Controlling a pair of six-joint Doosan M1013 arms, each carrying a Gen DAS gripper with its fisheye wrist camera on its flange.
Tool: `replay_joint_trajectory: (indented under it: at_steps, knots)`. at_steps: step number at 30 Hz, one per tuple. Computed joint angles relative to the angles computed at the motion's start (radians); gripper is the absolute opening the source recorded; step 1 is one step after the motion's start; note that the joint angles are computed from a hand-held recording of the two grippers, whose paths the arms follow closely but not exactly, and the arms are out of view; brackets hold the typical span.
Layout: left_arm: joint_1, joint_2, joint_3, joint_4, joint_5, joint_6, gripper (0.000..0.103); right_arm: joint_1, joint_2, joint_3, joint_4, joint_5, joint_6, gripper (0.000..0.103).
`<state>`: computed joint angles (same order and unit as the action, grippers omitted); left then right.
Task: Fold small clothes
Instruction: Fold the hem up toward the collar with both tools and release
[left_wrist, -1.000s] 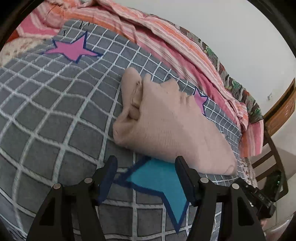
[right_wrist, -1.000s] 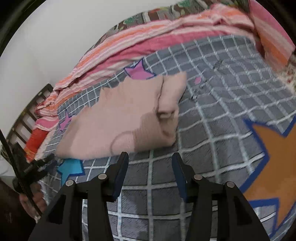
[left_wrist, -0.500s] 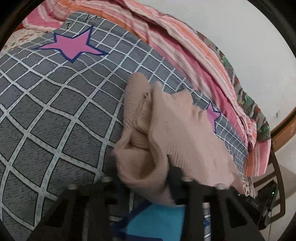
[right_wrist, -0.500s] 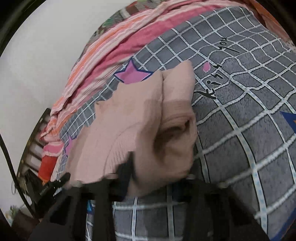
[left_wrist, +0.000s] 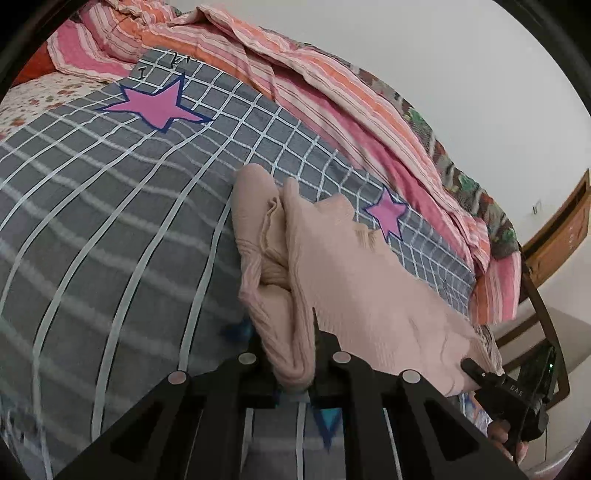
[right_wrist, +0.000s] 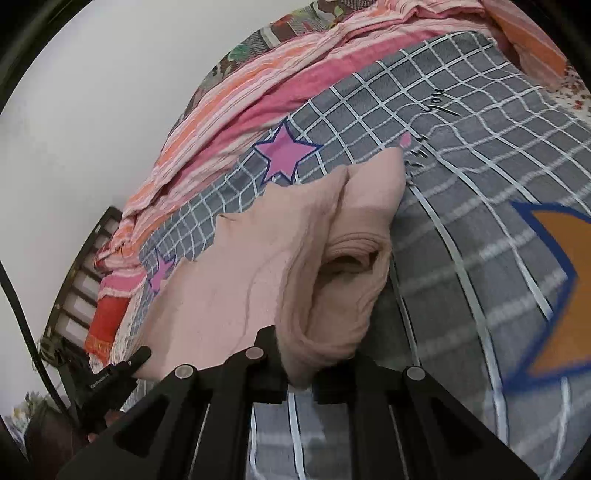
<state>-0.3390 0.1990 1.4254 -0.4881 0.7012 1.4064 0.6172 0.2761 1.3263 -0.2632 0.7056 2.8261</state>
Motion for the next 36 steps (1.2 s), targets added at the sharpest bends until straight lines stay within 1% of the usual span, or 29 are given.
replay_joint_trajectory:
  at_steps: [4,7,8,9,10,11,12,13,15,16,17,20,22,24,26,27,29,30,32,33,34,35,36]
  knots:
    - [-0.006,-0.051,0.060,-0.008,-0.010,0.023,0.010,0.039,-0.043,0.045,-0.025,0.029,0.010,0.008]
    - [-0.007,-0.064,0.079,-0.005,0.000,0.039,0.010,0.054,-0.066,0.072,-0.014,0.047,0.002,0.008]
    - [-0.007,-0.062,0.079,-0.003,0.009,0.038,0.012,0.058,-0.071,0.080,-0.019,0.049,0.007,0.008]
    - [-0.006,-0.056,0.072,0.007,0.028,0.032,0.014,0.061,-0.074,0.084,-0.025,0.059,0.010,0.009]
    - [-0.007,-0.054,0.067,0.031,0.045,0.015,0.018,0.062,-0.074,0.085,-0.017,0.073,-0.004,0.012]
    - [-0.010,-0.051,0.059,0.070,0.061,-0.008,0.026,0.060,-0.075,0.084,-0.005,0.085,-0.016,0.021]
    - [-0.015,-0.052,0.052,0.135,0.068,-0.043,0.029,0.059,-0.073,0.081,0.003,0.108,-0.025,0.026]
    - [-0.018,-0.059,0.058,0.172,0.051,-0.061,0.033,0.059,-0.071,0.072,0.000,0.138,-0.033,0.032]
    - [-0.022,-0.075,0.069,0.244,0.001,-0.082,0.042,0.070,-0.077,0.069,-0.078,0.168,-0.020,0.033]
    - [-0.021,-0.077,0.068,0.260,-0.013,-0.079,0.050,0.077,-0.077,0.062,-0.123,0.189,-0.012,0.033]
    - [-0.019,-0.074,0.060,0.267,-0.029,-0.061,0.053,0.081,-0.073,0.051,-0.157,0.212,-0.017,0.033]
    - [-0.019,-0.045,0.008,0.296,-0.026,-0.053,0.053,0.079,-0.053,0.009,-0.209,0.254,-0.064,0.033]
    - [-0.018,-0.007,-0.050,0.286,-0.007,-0.006,0.053,0.068,-0.022,-0.040,-0.218,0.278,-0.123,0.033]
    - [-0.030,0.033,-0.112,0.324,0.017,0.004,0.052,0.052,0.015,-0.095,-0.227,0.293,-0.170,0.033]
    - [-0.033,0.069,-0.160,0.309,0.030,0.047,0.051,0.032,0.046,-0.136,-0.206,0.293,-0.205,0.033]
    - [-0.037,0.087,-0.182,0.315,0.044,0.048,0.051,0.024,0.056,-0.147,-0.193,0.291,-0.216,0.033]
    - [-0.043,0.128,-0.234,0.333,0.091,0.048,0.050,0.001,0.089,-0.188,-0.152,0.318,-0.245,0.033]
    - [-0.045,0.146,-0.257,0.335,0.117,0.053,0.048,-0.008,0.102,-0.202,-0.136,0.328,-0.254,0.033]
    - [-0.051,0.183,-0.301,0.365,0.177,0.042,0.040,-0.024,0.129,-0.231,-0.101,0.357,-0.270,0.033]
    - [-0.055,0.199,-0.319,0.386,0.204,0.032,0.038,-0.034,0.148,-0.254,-0.076,0.387,-0.285,0.033]
    - [-0.056,0.208,-0.326,0.392,0.215,0.033,0.029,-0.041,0.164,-0.272,-0.056,0.412,-0.299,0.032]
    - [-0.056,0.211,-0.324,0.389,0.214,0.038,0.010,-0.043,0.174,-0.283,-0.048,0.429,-0.307,0.026]
    - [-0.055,0.212,-0.318,0.380,0.209,0.048,0.007,-0.045,0.187,-0.295,-0.042,0.441,-0.324,0.021]
